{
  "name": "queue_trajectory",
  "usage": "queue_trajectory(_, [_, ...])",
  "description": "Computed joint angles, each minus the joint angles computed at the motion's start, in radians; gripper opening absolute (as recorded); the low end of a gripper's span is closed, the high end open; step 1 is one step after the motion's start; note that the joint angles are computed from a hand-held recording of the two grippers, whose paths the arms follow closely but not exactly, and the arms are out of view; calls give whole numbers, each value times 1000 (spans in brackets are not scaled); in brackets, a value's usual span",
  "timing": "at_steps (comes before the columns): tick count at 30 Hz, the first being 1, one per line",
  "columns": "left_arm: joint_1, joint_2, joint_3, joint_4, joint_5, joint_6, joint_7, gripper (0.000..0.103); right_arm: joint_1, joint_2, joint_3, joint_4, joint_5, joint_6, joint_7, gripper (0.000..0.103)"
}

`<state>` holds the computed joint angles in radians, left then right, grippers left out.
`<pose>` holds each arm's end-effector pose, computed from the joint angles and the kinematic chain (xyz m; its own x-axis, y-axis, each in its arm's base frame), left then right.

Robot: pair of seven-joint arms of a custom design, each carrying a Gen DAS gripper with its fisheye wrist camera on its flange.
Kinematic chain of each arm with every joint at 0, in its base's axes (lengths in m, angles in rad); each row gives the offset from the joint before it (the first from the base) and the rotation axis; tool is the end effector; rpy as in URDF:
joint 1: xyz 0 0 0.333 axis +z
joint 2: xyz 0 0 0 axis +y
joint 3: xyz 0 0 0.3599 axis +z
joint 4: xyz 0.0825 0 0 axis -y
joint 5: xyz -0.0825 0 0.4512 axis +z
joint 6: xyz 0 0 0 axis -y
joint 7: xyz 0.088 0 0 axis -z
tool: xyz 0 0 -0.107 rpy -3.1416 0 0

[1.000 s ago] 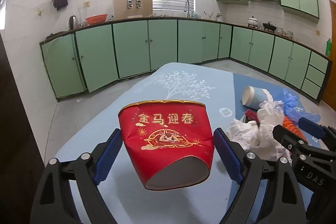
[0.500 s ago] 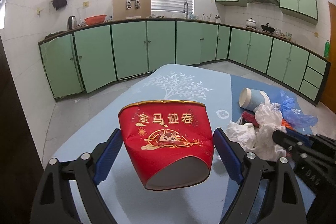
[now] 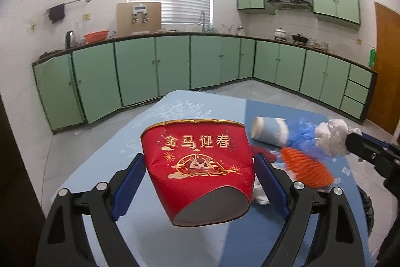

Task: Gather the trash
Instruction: 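Carry the red cup and tissue over the black bin and open both grippers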

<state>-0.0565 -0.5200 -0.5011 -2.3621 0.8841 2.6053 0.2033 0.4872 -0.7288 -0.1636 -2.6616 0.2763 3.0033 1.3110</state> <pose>0.4014 -0.3083 0.5827 0.1366 -0.9906 0.0058 -0.4659 -0.0694 -0.8821 0.4001 0.1014 0.5907 0.3776 -0.9155 -0.1386 -0.4886 -0.0699 -0.8697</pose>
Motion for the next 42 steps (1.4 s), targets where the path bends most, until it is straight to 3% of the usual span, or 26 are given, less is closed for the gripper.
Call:
queue_trajectory(17, [-85, 212, -35, 190, 118, 75, -26, 86, -235, -159, 1, -78, -71, -32, 37, 16])
queue_trajectory(35, [-350, 562, 56, 505, 311, 81, -26, 86, -464, -190, -94, -129, -120, -30, -21, 16])
queue_trajectory(42, [-455, 686, 117, 617, 298, 95, 34, 86, -514, -130, -138, -115, -114, -20, -63, 16])
